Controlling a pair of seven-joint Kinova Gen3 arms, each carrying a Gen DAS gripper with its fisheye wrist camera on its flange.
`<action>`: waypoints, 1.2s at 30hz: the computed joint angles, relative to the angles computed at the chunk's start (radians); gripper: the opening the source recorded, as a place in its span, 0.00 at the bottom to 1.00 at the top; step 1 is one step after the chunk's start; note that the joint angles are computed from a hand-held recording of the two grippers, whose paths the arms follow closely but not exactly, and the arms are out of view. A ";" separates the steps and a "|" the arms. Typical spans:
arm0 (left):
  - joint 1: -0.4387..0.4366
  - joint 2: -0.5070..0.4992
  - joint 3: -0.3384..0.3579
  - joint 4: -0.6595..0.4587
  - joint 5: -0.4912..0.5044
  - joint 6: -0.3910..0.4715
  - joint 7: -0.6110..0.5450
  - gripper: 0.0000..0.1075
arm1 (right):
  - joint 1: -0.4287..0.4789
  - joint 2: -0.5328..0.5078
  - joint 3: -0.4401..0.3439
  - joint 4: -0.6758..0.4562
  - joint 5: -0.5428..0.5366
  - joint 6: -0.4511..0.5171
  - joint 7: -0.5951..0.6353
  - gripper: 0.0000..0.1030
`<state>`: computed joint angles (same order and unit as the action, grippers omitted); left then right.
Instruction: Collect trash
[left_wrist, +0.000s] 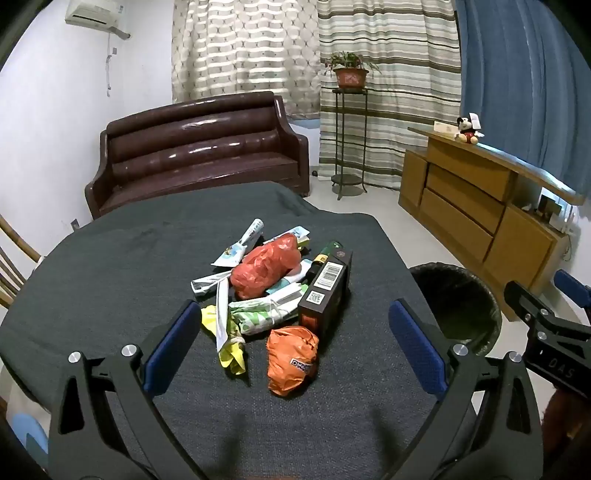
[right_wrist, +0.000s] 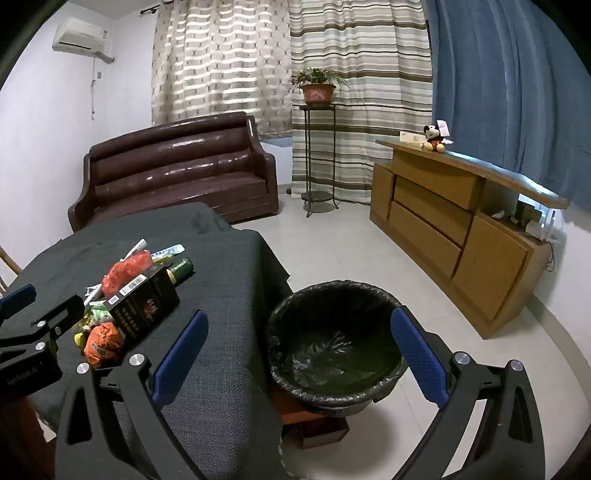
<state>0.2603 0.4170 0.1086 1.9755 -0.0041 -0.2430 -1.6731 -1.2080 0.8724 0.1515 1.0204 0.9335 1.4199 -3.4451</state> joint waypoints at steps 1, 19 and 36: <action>-0.004 0.001 0.004 -0.002 -0.003 0.002 0.002 0.92 | 0.000 0.001 0.000 -0.002 -0.001 0.002 0.000 0.94; -0.016 0.000 0.012 0.002 -0.017 -0.007 0.013 0.92 | 0.003 -0.023 -0.008 0.032 -0.002 -0.009 -0.028 0.94; -0.032 -0.006 0.020 0.009 -0.036 -0.003 0.027 0.92 | 0.005 -0.012 -0.011 0.026 -0.002 -0.011 -0.030 0.94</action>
<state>0.2284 0.4109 0.1289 1.9849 -0.0400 -0.2461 -1.6465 -1.2026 0.8603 0.1406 1.0465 0.9311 1.4087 -3.4748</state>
